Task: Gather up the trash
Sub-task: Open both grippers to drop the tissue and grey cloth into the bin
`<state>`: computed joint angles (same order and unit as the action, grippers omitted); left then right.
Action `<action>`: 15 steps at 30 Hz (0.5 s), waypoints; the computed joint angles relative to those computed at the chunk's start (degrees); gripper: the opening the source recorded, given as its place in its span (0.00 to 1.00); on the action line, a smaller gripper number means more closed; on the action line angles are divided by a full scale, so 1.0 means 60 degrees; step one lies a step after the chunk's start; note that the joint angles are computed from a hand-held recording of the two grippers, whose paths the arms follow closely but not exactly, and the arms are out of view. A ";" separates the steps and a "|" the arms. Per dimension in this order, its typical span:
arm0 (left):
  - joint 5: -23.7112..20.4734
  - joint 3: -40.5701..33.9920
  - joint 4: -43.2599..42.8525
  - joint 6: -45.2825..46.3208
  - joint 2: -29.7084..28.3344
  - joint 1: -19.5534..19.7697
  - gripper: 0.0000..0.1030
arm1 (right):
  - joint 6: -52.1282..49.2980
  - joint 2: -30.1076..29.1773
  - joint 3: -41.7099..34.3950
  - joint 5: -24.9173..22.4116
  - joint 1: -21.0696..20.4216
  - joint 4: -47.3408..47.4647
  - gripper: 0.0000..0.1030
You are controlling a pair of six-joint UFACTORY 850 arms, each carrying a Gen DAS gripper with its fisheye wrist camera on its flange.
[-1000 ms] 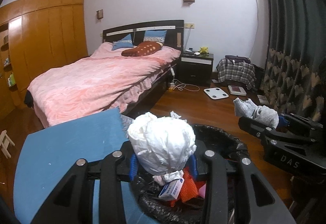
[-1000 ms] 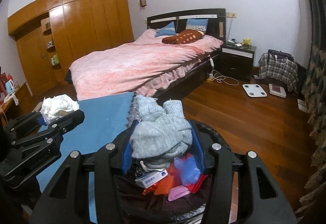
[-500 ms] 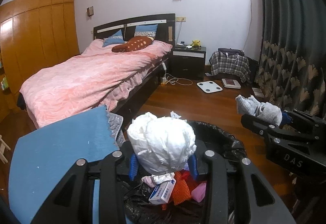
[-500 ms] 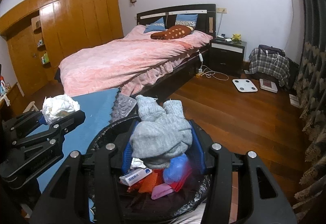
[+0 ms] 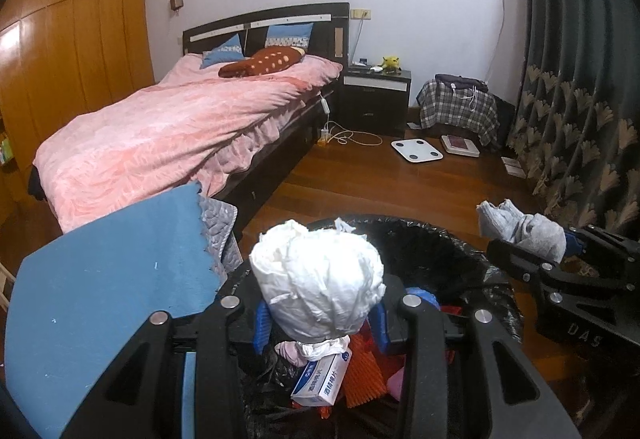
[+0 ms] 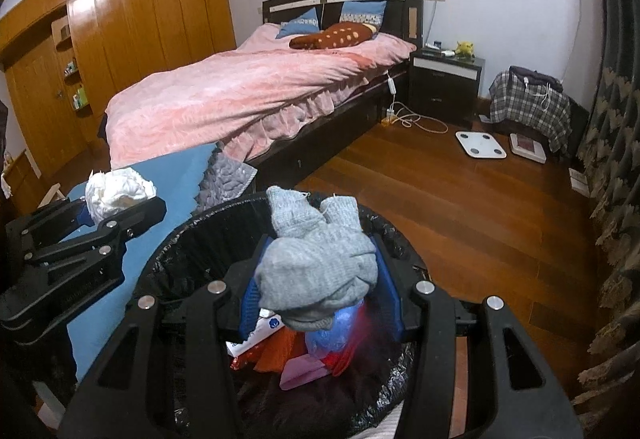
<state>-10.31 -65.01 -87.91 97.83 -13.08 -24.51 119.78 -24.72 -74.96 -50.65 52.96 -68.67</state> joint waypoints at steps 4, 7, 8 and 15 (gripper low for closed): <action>-0.0211 -0.0238 0.1129 -0.1072 -0.0262 0.0038 0.41 | 0.0023 -0.0085 0.0041 0.0295 -0.0141 -0.0028 0.48; -0.0565 -0.0394 0.1807 -0.1775 -0.0394 0.0168 0.55 | -0.0221 -0.0223 -0.0090 0.0165 -0.0182 0.0077 0.65; -0.0619 -0.0407 0.1810 -0.1781 -0.0400 0.0197 0.59 | -0.0282 -0.0251 -0.0117 0.0134 -0.0196 0.0113 0.66; -0.0720 -0.0286 0.1169 -0.1036 -0.0167 0.0471 0.78 | -0.0141 -0.0182 -0.0076 -0.0236 -0.0095 0.0054 0.89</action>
<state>-14.64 -66.73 -80.90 91.61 -14.08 -21.69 118.93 -25.81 -75.42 -52.06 52.38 -68.35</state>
